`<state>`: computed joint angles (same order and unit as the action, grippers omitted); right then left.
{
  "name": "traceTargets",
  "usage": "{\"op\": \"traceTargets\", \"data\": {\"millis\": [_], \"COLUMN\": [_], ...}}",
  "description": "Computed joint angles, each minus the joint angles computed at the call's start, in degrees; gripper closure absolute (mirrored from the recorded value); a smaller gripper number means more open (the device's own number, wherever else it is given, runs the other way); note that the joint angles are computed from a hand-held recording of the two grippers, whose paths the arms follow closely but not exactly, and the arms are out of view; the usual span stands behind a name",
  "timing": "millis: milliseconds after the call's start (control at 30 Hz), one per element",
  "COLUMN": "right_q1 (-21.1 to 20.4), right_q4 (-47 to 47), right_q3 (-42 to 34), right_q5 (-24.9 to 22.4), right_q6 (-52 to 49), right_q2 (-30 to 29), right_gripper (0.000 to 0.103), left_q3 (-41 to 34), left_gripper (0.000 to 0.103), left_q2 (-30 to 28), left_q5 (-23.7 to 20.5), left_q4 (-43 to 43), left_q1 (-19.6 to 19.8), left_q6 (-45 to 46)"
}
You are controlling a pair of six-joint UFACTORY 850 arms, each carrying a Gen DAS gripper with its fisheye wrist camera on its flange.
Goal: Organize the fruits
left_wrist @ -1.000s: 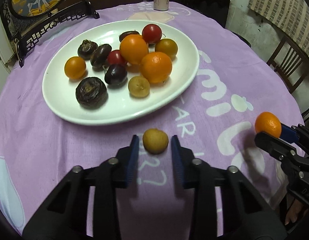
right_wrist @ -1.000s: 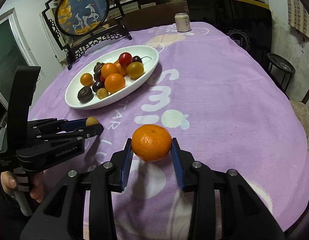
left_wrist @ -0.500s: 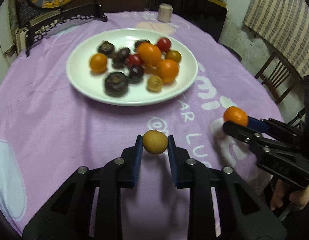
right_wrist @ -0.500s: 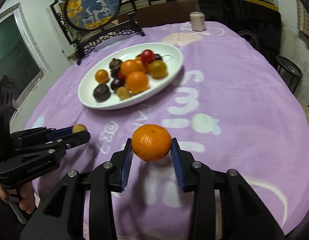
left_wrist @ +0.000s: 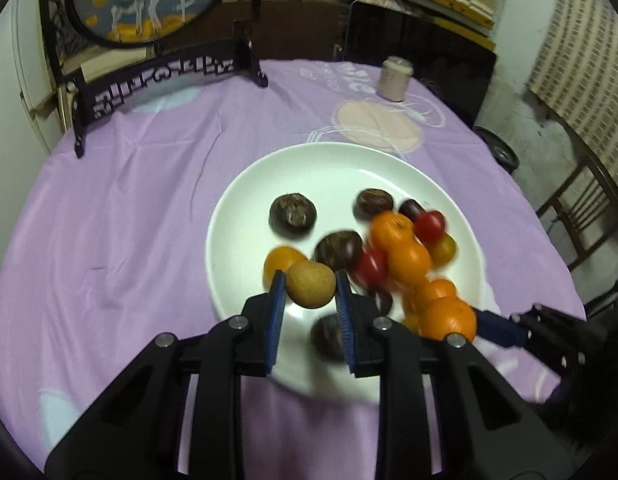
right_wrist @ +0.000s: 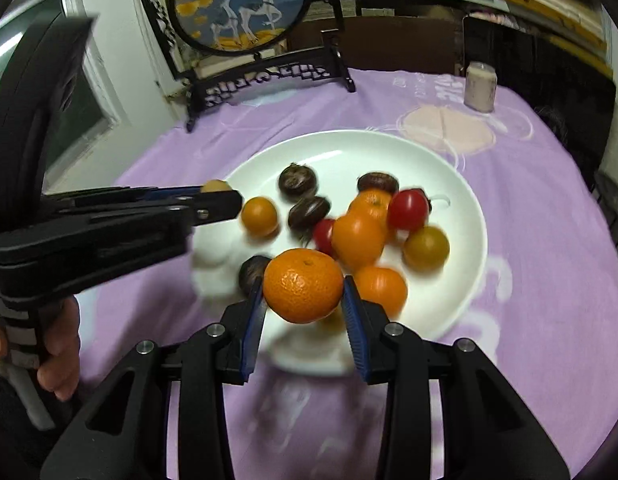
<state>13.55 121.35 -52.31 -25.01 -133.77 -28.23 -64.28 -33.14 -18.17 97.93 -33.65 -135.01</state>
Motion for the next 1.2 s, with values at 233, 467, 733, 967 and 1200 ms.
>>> {"op": "traceTargets", "data": {"millis": [233, 467, 733, 967, 1200], "right_q1": [0.33, 1.22, -0.24, -1.05, -2.28], "right_q4": [1.37, 19.95, 34.10, 31.51, 19.39], "right_q3": [-1.66, 2.61, 11.34, 12.27, 13.61], "right_q5": [0.74, 1.10, -0.23, 2.19, 1.49], "right_q6": [-0.28, -17.00, -29.50, -25.84, -13.74], "right_q2": [-1.81, 1.74, 8.93, 8.87, 9.95], "right_gripper": [0.065, 0.026, 0.001, 0.001, 0.001], "left_q3": [-1.13, 1.42, 7.92, 12.74, 14.73], "left_gripper": [0.078, 0.022, 0.005, 0.003, 0.003], "left_q2": [-2.71, -0.99, 4.72, 7.51, 8.65], "left_q5": [4.31, 0.71, -9.29, -14.77, -16.61], "left_q4": [10.84, 20.36, 5.73, -4.54, -5.93], "left_q1": [2.33, 1.66, -3.61, -10.16, -12.57], "left_q6": [-11.02, -21.73, -13.14, -7.05, -7.22]}}
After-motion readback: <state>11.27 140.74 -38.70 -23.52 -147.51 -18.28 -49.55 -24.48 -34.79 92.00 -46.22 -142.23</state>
